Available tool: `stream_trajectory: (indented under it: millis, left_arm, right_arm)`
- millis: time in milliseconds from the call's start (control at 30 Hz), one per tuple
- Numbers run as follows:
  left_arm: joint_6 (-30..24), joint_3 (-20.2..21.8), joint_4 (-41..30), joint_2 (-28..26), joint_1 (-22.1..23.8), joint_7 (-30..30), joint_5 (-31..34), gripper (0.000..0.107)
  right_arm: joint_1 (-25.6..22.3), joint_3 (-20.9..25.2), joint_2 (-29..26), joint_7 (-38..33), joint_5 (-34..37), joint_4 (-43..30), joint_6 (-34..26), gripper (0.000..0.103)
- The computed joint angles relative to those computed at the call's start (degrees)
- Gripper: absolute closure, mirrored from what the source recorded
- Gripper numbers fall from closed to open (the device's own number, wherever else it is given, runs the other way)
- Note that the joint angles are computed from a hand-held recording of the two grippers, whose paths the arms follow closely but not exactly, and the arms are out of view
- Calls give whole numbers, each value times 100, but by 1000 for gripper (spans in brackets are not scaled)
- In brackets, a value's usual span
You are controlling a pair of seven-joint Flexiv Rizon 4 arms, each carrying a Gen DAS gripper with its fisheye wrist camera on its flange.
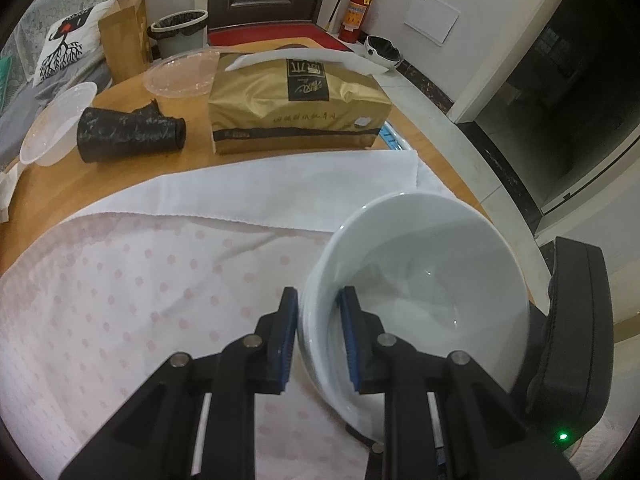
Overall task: Organize plates and bowls
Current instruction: 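Carry the held white bowl over the bowls on the blue plate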
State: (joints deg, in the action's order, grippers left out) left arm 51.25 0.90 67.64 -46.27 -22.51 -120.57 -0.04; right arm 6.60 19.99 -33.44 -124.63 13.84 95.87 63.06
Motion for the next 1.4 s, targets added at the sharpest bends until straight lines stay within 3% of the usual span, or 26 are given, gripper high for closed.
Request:
stream_trajectory:
  millis: [200, 600, 1100, 1400]
  left_arm:
    - [62, -7, 54, 17, 4, -58, -18, 89]
    - [-23, 138, 155, 206, -148, -250, 265, 88]
    - [-127, 231, 414, 737, -406, -512, 777, 89]
    - [-264, 214, 454, 935, -538, -754, 1033, 89]
  right_arm:
    - [-60, 73, 21, -125, 117, -13, -9, 4]
    - [-148, 298, 195, -442, 268, 337, 692, 5]
    - [-398, 630, 537, -871, 880, 560, 790, 5]
    - [-406, 580, 845, -1124, 1310, 705, 693, 5]
